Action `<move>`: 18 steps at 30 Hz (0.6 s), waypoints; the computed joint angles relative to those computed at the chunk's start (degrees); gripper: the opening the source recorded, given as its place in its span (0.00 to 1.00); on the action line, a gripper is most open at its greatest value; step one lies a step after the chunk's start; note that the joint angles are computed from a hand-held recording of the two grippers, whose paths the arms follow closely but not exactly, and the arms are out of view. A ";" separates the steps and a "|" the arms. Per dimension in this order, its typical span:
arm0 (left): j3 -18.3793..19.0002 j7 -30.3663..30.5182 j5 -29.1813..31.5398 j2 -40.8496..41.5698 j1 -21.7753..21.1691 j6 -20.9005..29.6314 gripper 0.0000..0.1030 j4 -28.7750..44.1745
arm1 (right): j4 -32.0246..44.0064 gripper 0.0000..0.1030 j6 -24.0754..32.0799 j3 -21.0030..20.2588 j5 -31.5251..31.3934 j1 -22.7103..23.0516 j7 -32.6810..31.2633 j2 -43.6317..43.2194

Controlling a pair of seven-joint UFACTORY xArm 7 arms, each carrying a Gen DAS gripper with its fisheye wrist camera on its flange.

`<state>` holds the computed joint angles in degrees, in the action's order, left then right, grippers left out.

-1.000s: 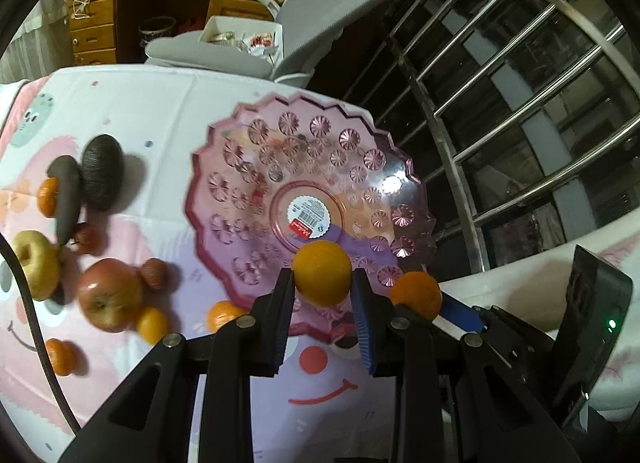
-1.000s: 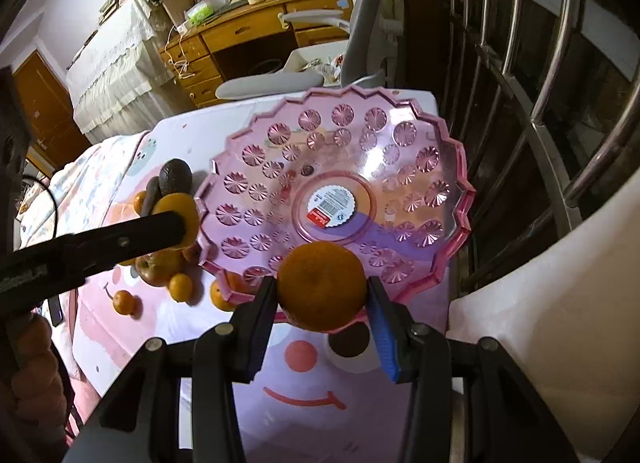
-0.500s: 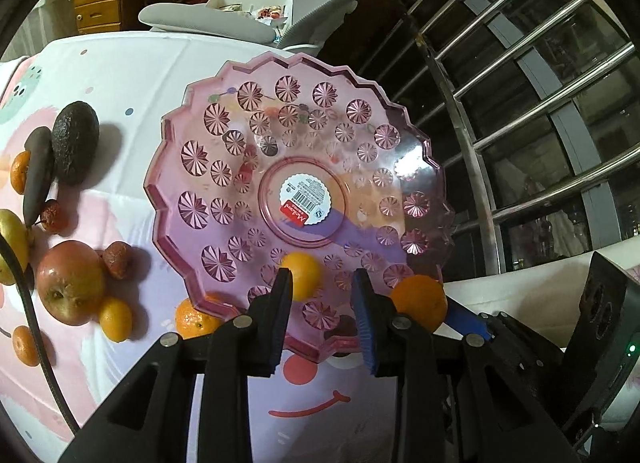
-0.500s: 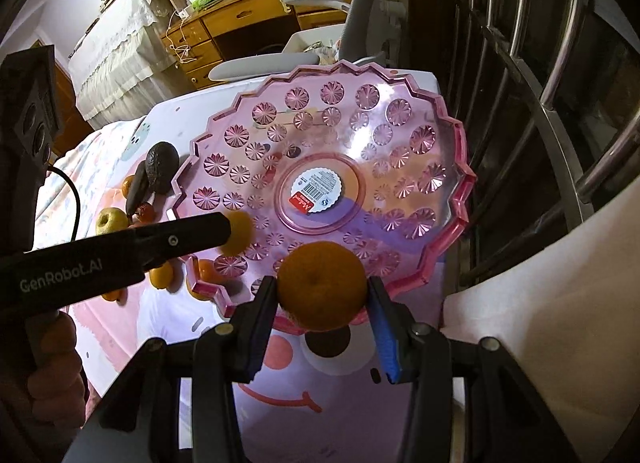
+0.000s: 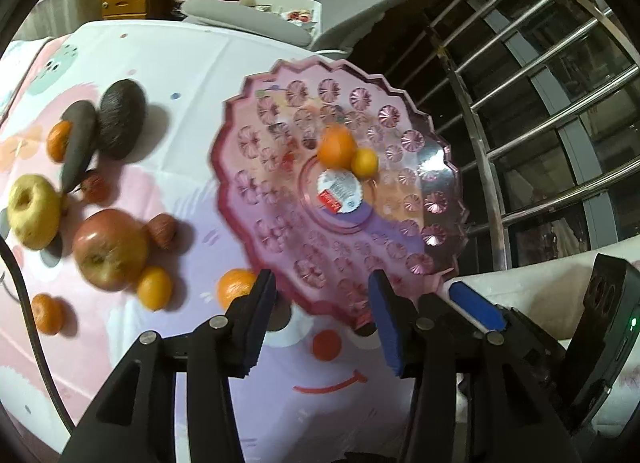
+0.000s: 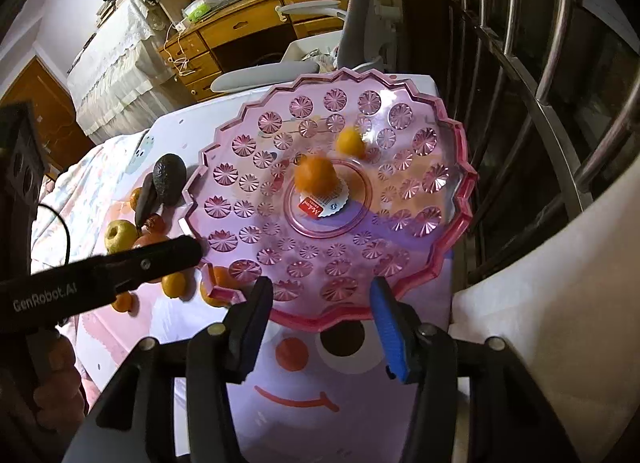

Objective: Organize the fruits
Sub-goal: 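Open the left tool over the bowl while the right tool releases its tangerine, then move both open tools back from the bowl to the fruit pile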

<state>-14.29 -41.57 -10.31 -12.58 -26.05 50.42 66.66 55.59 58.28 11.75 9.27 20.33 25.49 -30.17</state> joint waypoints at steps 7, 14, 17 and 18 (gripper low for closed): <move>1.15 0.27 -0.52 -8.51 0.82 3.58 0.47 -6.61 | 0.17 0.51 0.47 1.49 0.90 0.37 4.81 -0.88; 3.51 4.47 -1.60 -18.36 2.48 8.08 0.50 -12.87 | 0.31 0.51 0.98 4.44 0.36 1.14 13.02 -1.60; 5.09 7.69 -2.22 -22.58 3.26 10.40 0.52 -15.02 | 0.51 0.52 1.54 6.31 0.14 1.66 18.58 -1.76; 5.77 9.02 -2.47 -24.03 3.54 11.28 0.53 -15.70 | 0.59 0.52 1.71 6.73 -0.01 1.88 20.18 -1.73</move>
<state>-8.52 -32.56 -12.78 -36.61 -22.51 61.70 50.95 56.18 59.99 18.47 9.26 22.21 45.67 -31.90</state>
